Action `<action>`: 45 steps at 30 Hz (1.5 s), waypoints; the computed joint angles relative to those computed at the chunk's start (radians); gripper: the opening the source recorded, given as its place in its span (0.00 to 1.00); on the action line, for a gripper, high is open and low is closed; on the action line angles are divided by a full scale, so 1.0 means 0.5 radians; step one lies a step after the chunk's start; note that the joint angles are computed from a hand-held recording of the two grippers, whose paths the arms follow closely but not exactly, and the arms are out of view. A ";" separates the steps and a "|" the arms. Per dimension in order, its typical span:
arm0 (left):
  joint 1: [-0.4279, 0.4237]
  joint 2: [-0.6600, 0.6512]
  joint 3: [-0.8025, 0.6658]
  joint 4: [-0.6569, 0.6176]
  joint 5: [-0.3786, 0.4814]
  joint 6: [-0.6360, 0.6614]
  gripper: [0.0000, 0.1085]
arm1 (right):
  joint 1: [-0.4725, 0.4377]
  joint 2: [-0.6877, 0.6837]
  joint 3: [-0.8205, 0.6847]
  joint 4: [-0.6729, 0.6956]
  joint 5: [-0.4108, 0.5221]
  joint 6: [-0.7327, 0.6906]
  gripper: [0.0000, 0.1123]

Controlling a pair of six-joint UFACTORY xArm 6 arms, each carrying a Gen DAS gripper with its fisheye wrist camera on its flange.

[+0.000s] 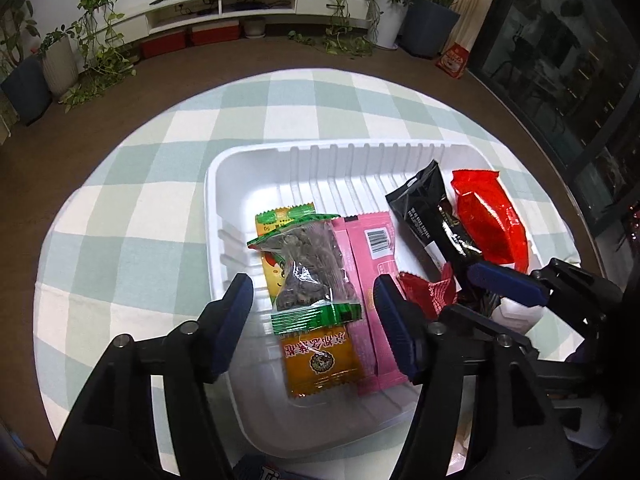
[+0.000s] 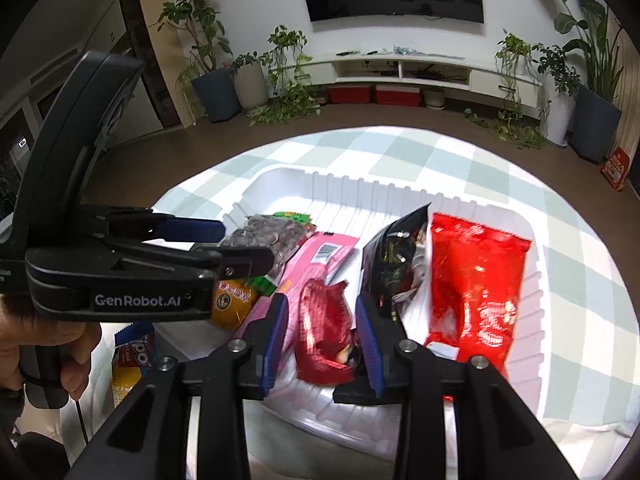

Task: Organize snacks
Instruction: 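Carry both packets over the white tray and open both tools to release them, then move the left tool to the blue-and-yellow panda snack bag and grasp it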

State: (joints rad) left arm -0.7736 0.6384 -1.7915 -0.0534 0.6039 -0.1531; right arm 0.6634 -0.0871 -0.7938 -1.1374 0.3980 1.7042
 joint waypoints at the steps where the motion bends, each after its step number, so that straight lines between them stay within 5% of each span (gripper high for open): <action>1: 0.000 -0.017 0.020 -0.008 -0.014 0.001 0.57 | -0.005 -0.017 0.010 -0.035 -0.007 0.038 0.41; 10: 0.003 -0.474 0.629 0.194 -0.384 -0.254 0.86 | 0.047 -0.294 0.147 -0.486 0.132 0.475 0.68; 13: 0.000 -0.723 0.959 0.292 -0.570 -0.395 0.87 | 0.093 -0.417 0.221 -0.521 0.236 0.544 0.70; 19: -0.095 -1.240 1.650 0.067 -0.822 -0.375 0.87 | 0.241 -0.720 0.409 -0.545 0.436 0.696 0.74; 22: -0.139 -1.497 1.993 0.232 -0.918 -0.712 0.87 | 0.346 -0.837 0.494 -0.470 0.543 0.706 0.74; 27: -0.182 -1.802 2.325 0.889 -0.927 -1.533 0.87 | 0.707 -1.025 0.651 -0.341 0.915 0.856 0.75; 31: -0.254 -1.899 2.437 1.218 -0.892 -1.948 0.87 | 1.055 -1.080 0.724 -0.191 1.235 1.022 0.78; 37: -0.341 -1.905 2.510 1.452 -0.874 -2.324 0.87 | 1.516 -0.965 0.626 0.059 1.683 1.177 0.78; 42: -0.404 -1.907 2.461 1.705 -0.743 -2.530 0.87 | 1.739 -0.781 0.488 0.488 1.843 1.314 0.78; 45: -0.419 -1.850 2.385 1.650 -0.724 -2.412 0.87 | 1.769 -0.714 0.442 0.639 1.846 1.327 0.76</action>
